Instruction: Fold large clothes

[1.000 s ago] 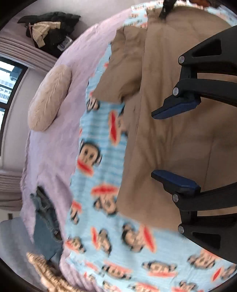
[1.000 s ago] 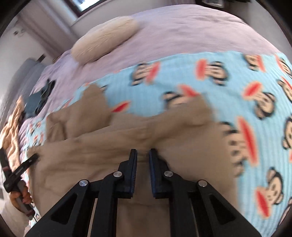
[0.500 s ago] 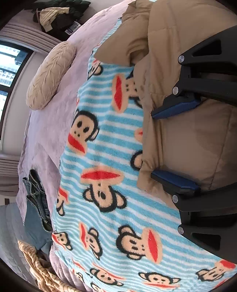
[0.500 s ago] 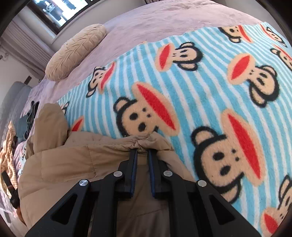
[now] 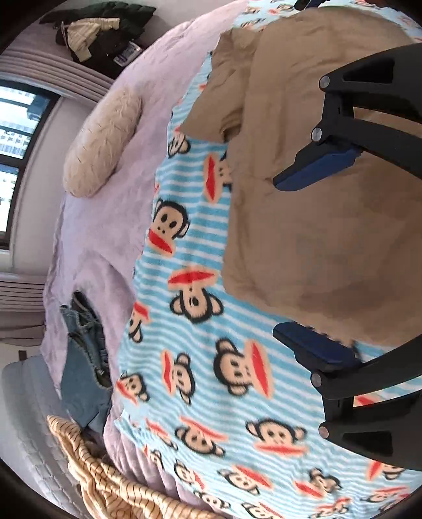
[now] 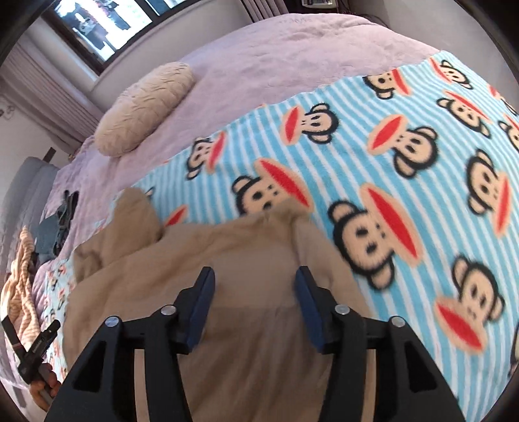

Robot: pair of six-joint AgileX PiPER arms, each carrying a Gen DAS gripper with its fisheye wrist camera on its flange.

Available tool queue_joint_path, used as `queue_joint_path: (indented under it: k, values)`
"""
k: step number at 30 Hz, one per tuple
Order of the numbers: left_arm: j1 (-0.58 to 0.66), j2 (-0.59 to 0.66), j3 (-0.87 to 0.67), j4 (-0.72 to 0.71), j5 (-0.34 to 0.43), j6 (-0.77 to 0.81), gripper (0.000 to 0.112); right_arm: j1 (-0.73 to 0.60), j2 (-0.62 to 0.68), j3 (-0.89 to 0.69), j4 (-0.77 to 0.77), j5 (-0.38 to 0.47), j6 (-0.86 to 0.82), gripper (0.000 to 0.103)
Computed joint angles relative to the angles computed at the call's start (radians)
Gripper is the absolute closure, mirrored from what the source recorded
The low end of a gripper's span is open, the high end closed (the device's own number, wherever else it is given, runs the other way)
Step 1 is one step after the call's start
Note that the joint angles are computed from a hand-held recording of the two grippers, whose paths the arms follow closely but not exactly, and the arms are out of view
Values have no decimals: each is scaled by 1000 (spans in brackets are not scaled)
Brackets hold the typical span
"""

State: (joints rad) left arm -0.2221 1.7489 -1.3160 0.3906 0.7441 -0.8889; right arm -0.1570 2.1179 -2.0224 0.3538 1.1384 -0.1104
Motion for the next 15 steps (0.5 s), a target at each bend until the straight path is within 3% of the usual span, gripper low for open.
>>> queue_joint_path:
  k: [3, 6, 9, 15]
  values:
    - [-26, -91, 84, -36, 17, -4, 28, -23, -93, 133, 54, -11, -20, 35]
    - [-60, -152, 149, -58, 39, -31, 28, -46, -192, 276, 95, -20, -34, 34]
    - [-105, -212, 218, -83, 59, -60, 28, -72, -268, 383, 135, -15, -57, 21]
    - [-180, -283, 300, -138, 86, -70, 28, -124, -394, 552, 185, 14, -93, 17]
